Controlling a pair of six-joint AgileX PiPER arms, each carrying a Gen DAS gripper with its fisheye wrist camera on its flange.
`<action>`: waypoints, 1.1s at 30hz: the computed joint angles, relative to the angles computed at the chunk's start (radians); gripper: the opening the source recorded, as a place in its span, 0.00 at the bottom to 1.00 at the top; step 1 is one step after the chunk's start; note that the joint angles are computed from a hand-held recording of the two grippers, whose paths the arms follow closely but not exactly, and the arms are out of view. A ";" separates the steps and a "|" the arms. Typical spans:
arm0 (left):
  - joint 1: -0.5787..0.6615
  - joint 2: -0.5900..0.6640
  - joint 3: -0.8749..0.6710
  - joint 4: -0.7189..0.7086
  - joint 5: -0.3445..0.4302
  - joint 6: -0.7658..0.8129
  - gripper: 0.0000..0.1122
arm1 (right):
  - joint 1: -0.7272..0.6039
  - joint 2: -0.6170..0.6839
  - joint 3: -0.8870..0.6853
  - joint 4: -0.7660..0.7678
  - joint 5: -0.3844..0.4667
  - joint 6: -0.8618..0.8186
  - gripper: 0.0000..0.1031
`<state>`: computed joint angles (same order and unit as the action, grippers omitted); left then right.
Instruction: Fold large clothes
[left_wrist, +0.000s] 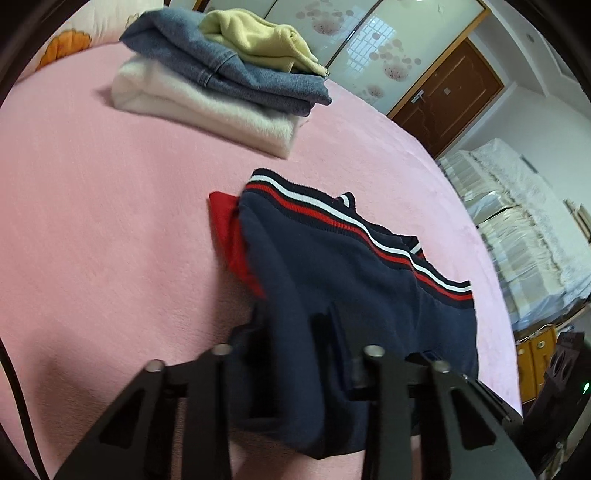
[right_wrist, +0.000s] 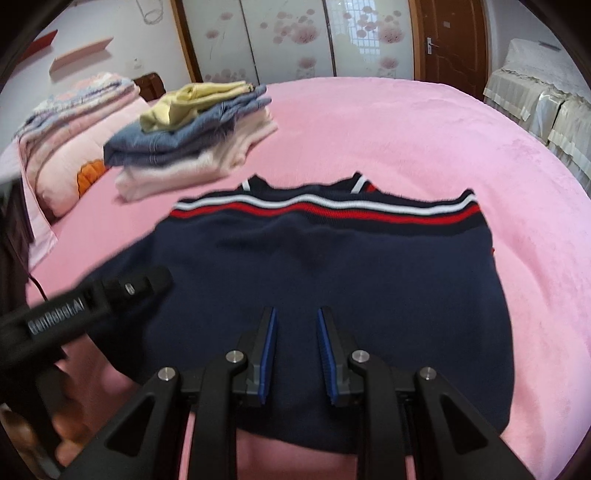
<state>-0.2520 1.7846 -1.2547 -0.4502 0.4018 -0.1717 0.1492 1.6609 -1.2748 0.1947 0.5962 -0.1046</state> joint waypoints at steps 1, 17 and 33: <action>-0.001 -0.003 -0.006 0.040 0.010 -0.033 0.16 | 0.000 0.001 0.005 0.000 -0.003 -0.003 0.22; -0.263 0.041 -0.316 0.524 0.101 -0.269 0.09 | -0.160 0.040 -0.005 0.416 0.114 -0.308 0.20; -0.543 0.398 -0.778 0.797 0.462 -0.239 0.09 | -0.552 -0.185 0.159 0.367 0.239 -0.448 0.21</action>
